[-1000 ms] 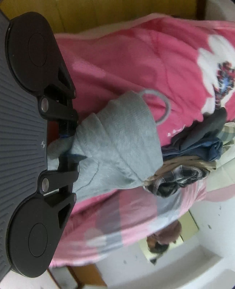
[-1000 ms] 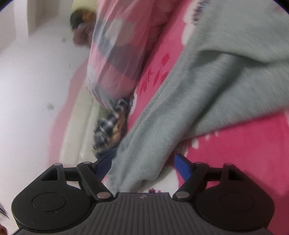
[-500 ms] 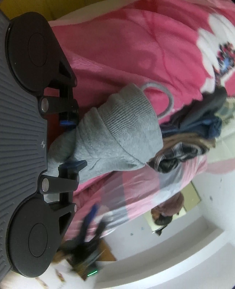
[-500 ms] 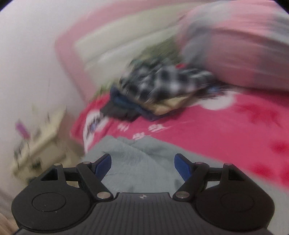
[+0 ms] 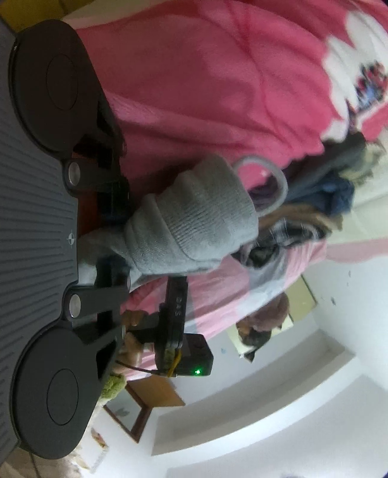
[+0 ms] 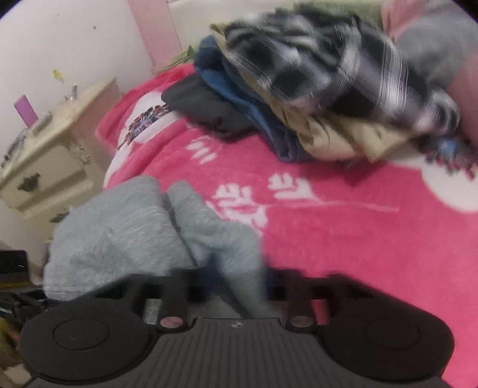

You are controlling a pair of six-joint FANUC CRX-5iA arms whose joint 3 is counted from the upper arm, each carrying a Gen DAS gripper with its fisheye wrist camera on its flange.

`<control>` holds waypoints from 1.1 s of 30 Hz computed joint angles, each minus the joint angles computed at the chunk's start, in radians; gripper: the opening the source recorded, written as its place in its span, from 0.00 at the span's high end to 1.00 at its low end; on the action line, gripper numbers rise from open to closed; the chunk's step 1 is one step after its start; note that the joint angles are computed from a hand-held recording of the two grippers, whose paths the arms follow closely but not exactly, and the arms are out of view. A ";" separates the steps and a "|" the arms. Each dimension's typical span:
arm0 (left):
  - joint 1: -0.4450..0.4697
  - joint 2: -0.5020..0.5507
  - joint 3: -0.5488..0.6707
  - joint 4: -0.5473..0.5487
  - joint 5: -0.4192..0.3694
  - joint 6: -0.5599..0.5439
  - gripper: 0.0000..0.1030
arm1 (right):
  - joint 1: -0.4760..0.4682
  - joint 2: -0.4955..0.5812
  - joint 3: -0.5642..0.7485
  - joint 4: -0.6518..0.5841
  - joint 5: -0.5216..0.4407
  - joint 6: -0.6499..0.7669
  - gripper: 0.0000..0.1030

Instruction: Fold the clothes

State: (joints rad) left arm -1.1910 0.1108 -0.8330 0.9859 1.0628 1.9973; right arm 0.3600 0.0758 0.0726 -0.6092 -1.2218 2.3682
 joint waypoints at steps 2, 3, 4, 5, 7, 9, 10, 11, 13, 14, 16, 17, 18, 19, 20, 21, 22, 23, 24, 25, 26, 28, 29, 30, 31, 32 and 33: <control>-0.021 0.002 0.018 0.034 0.043 -0.135 0.86 | -0.012 -0.052 -0.041 -0.046 0.052 0.039 0.94; -0.030 0.003 0.026 0.046 0.064 -0.200 0.86 | -0.032 -0.066 -0.045 -0.090 0.058 0.069 0.95; -0.031 0.005 0.034 0.050 0.078 -0.248 0.86 | -0.053 -0.076 -0.047 -0.131 0.057 0.103 0.95; -0.028 0.006 0.039 0.053 0.074 -0.278 0.85 | -0.068 -0.083 -0.053 -0.163 0.073 0.135 0.95; 0.000 -0.012 0.038 0.064 -0.014 -0.274 0.81 | -0.093 -0.082 -0.060 -0.216 0.097 0.170 0.95; 0.043 -0.035 0.021 0.047 -0.112 -0.185 0.72 | -0.059 -0.046 -0.060 -0.155 0.141 0.119 0.89; 0.062 -0.042 0.009 0.010 -0.127 -0.128 0.71 | -0.035 -0.023 -0.060 -0.107 0.161 0.066 0.83; 0.074 -0.047 0.000 -0.024 -0.126 -0.090 0.70 | -0.014 0.010 -0.046 -0.051 0.159 -0.018 0.67; 0.065 -0.054 -0.004 -0.013 -0.125 -0.100 0.65 | -0.042 0.022 -0.030 -0.082 0.147 -0.057 0.59; 0.054 -0.056 -0.004 0.004 -0.119 -0.114 0.64 | -0.064 0.004 -0.032 -0.113 0.145 -0.037 0.57; 0.042 -0.060 -0.011 0.013 -0.107 -0.103 0.62 | -0.112 -0.030 -0.037 -0.178 0.138 0.005 0.53; 0.035 -0.064 -0.018 0.017 -0.099 -0.089 0.62 | -0.142 -0.044 -0.036 -0.218 0.120 0.047 0.46; 0.026 -0.071 -0.028 0.024 -0.089 -0.071 0.62 | -0.162 -0.053 -0.032 -0.250 0.093 0.085 0.43; 0.007 -0.077 -0.037 0.049 -0.073 -0.074 0.62 | -0.182 -0.061 -0.028 -0.280 0.065 0.122 0.43; -0.021 -0.082 -0.042 0.092 -0.051 -0.098 0.60 | -0.193 -0.064 -0.018 -0.295 0.016 0.161 0.42; -0.050 -0.087 -0.047 0.135 -0.028 -0.120 0.58 | -0.197 -0.069 -0.017 -0.294 -0.017 0.193 0.41; -0.088 -0.091 -0.049 0.192 0.006 -0.164 0.56 | -0.183 -0.073 -0.018 -0.271 -0.034 0.216 0.40; -0.126 -0.092 -0.047 0.254 0.050 -0.221 0.52 | -0.166 -0.076 -0.020 -0.245 -0.048 0.238 0.39; -0.153 -0.096 -0.046 0.298 0.087 -0.267 0.43 | -0.139 -0.076 -0.020 -0.206 -0.047 0.234 0.37; -0.168 -0.104 -0.048 0.322 0.115 -0.296 0.39 | -0.106 -0.068 -0.016 -0.154 -0.047 0.215 0.36; -0.171 -0.115 -0.053 0.328 0.134 -0.315 0.33 | -0.071 -0.047 0.000 -0.090 -0.059 0.188 0.35; -0.161 -0.137 -0.061 0.324 0.151 -0.359 0.26 | -0.032 -0.048 -0.013 -0.007 -0.044 0.159 0.35; -0.136 -0.150 -0.060 0.305 0.130 -0.397 0.24 | -0.020 -0.046 -0.016 0.025 -0.043 0.148 0.35; -0.105 -0.163 -0.057 0.285 0.091 -0.443 0.23 | -0.020 -0.048 -0.018 0.039 -0.052 0.146 0.35; -0.076 -0.171 -0.051 0.269 0.046 -0.484 0.23 | -0.018 -0.055 -0.027 0.052 -0.048 0.146 0.35; -0.044 -0.178 -0.045 0.251 -0.005 -0.520 0.23 | -0.018 -0.064 -0.036 0.067 -0.044 0.144 0.35; -0.013 -0.182 -0.040 0.230 -0.053 -0.536 0.25 | -0.021 -0.068 -0.040 0.080 -0.047 0.142 0.35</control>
State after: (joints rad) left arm -1.2038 -0.0711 -0.8727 1.2155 1.0097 1.4612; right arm 0.3392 0.0080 0.0330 -0.5297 -1.2685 2.5099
